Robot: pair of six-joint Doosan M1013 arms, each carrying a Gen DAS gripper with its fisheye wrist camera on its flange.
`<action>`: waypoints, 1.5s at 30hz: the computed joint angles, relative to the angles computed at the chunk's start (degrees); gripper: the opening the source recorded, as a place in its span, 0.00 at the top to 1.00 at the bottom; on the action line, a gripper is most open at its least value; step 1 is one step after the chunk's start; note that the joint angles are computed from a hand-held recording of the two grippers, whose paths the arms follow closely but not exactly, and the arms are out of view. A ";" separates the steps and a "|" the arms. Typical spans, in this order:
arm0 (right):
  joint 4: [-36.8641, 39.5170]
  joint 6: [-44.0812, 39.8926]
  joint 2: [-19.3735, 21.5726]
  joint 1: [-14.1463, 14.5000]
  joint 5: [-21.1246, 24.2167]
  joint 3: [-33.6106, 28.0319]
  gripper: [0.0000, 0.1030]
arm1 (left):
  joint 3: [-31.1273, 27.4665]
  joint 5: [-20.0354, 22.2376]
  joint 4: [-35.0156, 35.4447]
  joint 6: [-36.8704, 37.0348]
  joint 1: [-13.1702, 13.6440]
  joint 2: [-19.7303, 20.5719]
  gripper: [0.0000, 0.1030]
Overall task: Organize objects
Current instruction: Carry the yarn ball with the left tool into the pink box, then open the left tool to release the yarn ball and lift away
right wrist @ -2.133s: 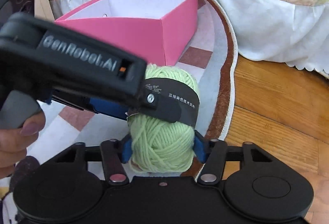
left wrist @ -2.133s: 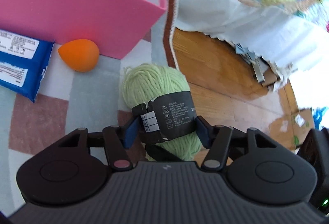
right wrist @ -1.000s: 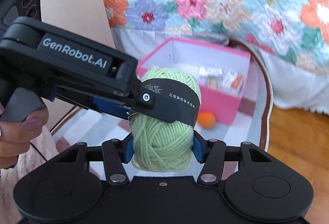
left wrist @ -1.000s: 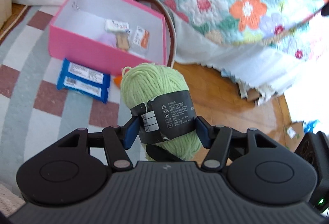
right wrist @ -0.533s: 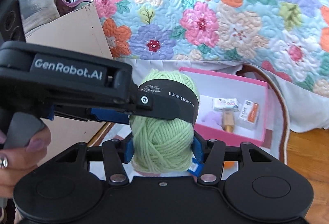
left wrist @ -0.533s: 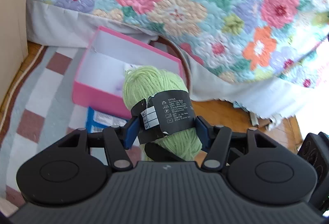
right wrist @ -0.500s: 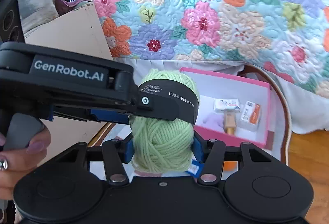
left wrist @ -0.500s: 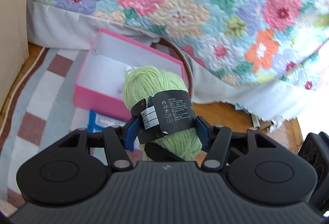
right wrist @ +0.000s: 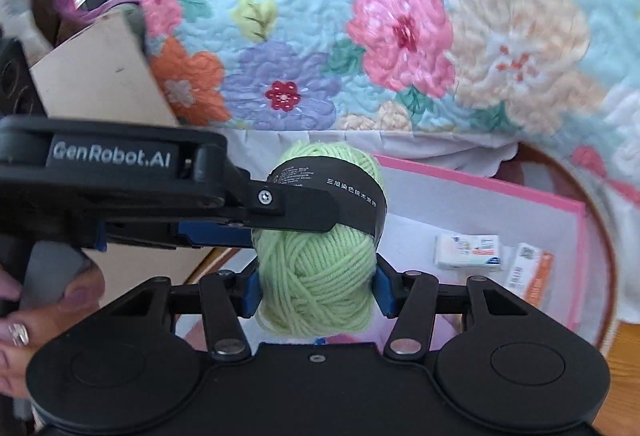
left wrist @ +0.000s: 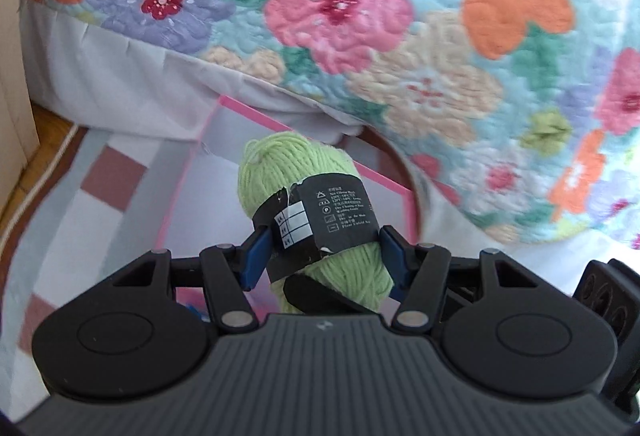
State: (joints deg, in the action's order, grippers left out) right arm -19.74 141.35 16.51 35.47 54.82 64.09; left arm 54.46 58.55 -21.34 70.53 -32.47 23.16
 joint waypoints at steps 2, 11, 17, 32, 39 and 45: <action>0.98 1.96 0.60 -1.13 -1.93 0.89 0.43 | -1.48 0.42 2.02 -0.13 -0.23 1.74 0.45; 4.55 9.21 1.29 -4.04 -7.76 5.80 0.43 | -9.20 8.15 3.87 4.28 -0.31 9.02 0.46; 4.78 9.17 2.97 -4.93 -6.43 5.29 0.40 | -10.76 8.20 3.72 3.76 -0.16 11.55 0.47; 7.73 2.06 3.86 -5.23 -1.60 4.94 0.54 | -10.52 7.68 7.31 7.05 -1.45 12.27 0.51; 6.47 5.16 6.64 -4.91 4.87 0.06 0.44 | -10.42 7.50 8.36 5.94 -1.08 11.32 0.57; 8.70 -0.63 2.50 -4.32 2.67 3.44 0.41 | -11.74 11.21 12.17 5.19 -1.68 10.34 0.56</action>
State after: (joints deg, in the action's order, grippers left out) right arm -11.04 140.72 19.00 31.15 57.50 67.53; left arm 42.72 69.77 -9.18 75.72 -34.15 33.50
